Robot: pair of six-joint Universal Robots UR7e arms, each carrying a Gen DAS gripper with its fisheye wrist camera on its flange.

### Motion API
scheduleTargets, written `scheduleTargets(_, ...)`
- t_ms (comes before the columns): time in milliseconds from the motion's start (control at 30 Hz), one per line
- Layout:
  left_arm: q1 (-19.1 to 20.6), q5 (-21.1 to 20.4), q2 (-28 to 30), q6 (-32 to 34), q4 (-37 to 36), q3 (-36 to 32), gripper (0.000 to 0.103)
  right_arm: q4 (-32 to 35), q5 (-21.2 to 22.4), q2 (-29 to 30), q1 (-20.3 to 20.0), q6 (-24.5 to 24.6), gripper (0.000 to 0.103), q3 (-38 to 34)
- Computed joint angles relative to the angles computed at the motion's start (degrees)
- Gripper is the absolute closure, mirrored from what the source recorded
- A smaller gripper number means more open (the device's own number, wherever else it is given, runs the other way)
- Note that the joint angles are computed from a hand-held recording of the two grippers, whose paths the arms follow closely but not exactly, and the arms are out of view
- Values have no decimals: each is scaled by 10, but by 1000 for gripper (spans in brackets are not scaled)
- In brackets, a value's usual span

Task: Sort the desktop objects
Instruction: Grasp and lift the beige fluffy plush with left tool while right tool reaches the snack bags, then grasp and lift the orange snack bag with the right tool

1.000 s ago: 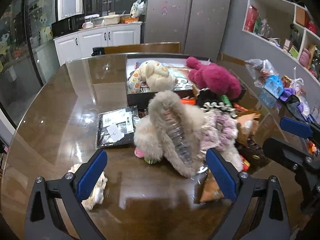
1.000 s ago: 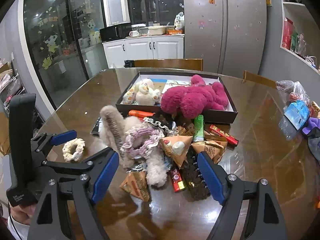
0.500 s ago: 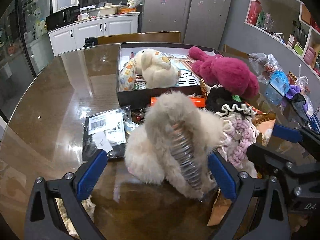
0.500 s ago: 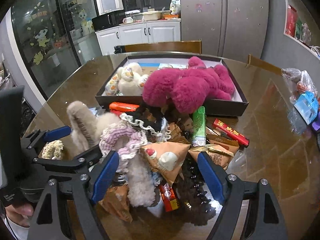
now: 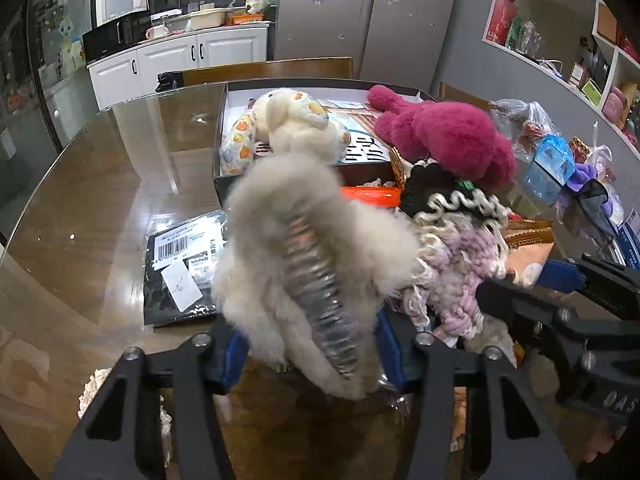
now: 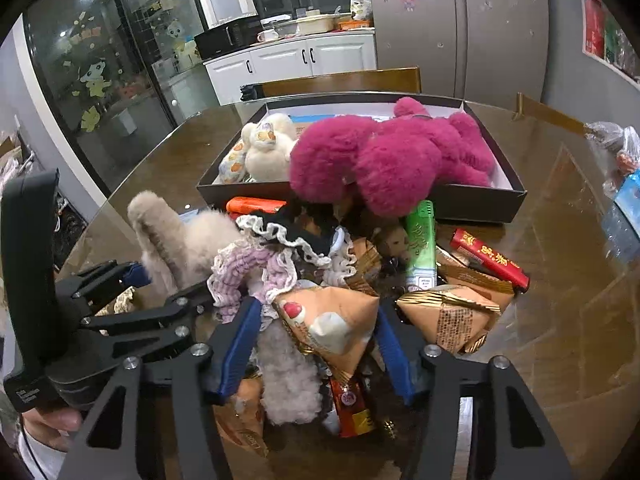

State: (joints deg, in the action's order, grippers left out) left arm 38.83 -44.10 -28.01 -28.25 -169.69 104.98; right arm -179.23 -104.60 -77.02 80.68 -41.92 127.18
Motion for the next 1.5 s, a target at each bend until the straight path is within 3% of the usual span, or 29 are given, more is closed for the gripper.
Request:
scheduleTargets(100,-2,-5,-3,-3,-9,6,66,5,9,-7,-4,1,58,4)
scheduleTargets(300,-9,-2,-10,-10,-11,18,67,-5,3,-15,-2,-3,66,16)
scheduleTargets(1000,-53,27,-51,-52,-9,71,68,-8,10,-81,12,-4,67,58)
scheduleTargets(1500,-84,42,-65,-82,11,73,67,7,23,-134,22,-1,67,75)
